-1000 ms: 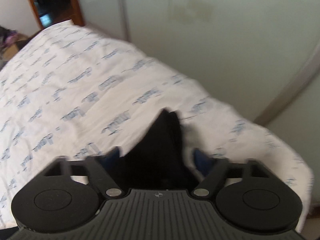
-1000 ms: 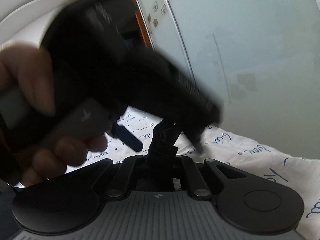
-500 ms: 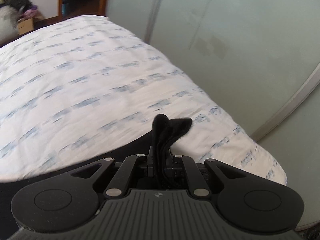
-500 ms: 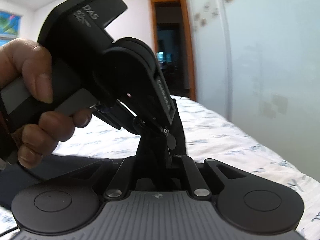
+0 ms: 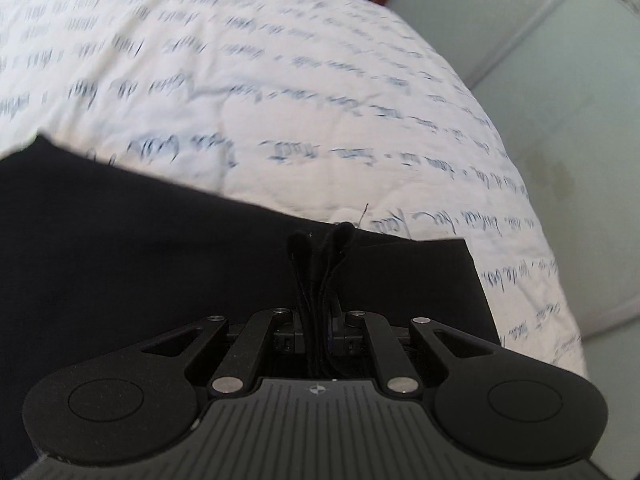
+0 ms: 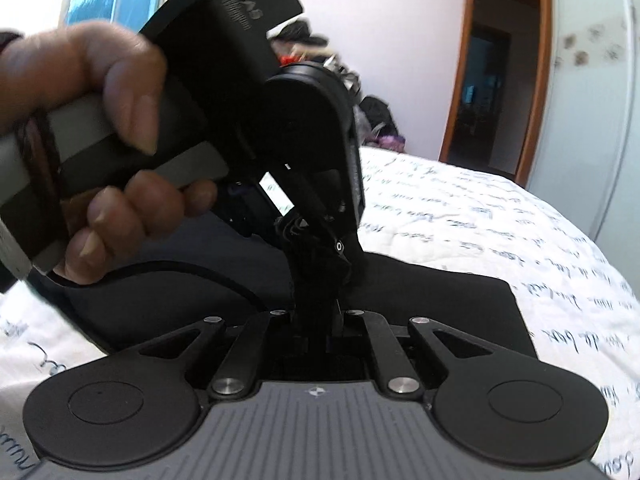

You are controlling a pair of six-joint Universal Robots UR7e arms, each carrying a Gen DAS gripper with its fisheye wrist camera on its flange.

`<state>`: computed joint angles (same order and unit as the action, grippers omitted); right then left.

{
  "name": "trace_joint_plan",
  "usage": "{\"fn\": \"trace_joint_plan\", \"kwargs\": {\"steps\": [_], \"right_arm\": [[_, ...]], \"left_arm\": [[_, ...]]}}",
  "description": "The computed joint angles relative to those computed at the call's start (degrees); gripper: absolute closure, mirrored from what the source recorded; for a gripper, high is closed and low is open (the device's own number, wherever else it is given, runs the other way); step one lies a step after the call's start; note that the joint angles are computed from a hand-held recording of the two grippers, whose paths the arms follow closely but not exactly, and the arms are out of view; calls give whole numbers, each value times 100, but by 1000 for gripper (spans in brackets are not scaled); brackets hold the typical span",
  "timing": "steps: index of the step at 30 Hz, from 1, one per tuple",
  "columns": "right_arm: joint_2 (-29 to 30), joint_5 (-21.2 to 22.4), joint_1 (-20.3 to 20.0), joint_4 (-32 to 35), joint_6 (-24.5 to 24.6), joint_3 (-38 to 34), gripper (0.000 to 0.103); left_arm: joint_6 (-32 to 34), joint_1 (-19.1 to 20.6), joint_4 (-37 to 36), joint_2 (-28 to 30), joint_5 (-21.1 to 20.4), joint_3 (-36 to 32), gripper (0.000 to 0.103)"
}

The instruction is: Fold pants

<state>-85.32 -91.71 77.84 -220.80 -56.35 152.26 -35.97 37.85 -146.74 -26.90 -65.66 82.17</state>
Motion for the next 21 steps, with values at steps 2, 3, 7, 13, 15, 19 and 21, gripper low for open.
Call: {"fn": "trace_joint_plan", "kwargs": {"steps": [2,3,7,13,15,19,21], "right_arm": [[120,-195,145,16,-13,-95,97],[139,-287,226,99,-8,-140,97],[271,-489,467,203,-128,-225,97],[275,-345,499,329,-531,-82,97],[251,-311,566,452,-649,-45,96],[214,-114,464,677,-1086,9,96],[257,-122,469,791,-1145,-51,96]], "left_arm": [[-202,143,-79,-32,-221,2,92],[-265,182,-120,-51,-253,7,92],[-117,173,-321,-213,-79,237,92],[-444,366,-743,-681,-103,870,92],[-524,418,-953,-854,-98,1133,92],[-601,527,-1342,-1146,-111,1571,91],[-684,606,-1459,-1234,-156,1691,91]]}}
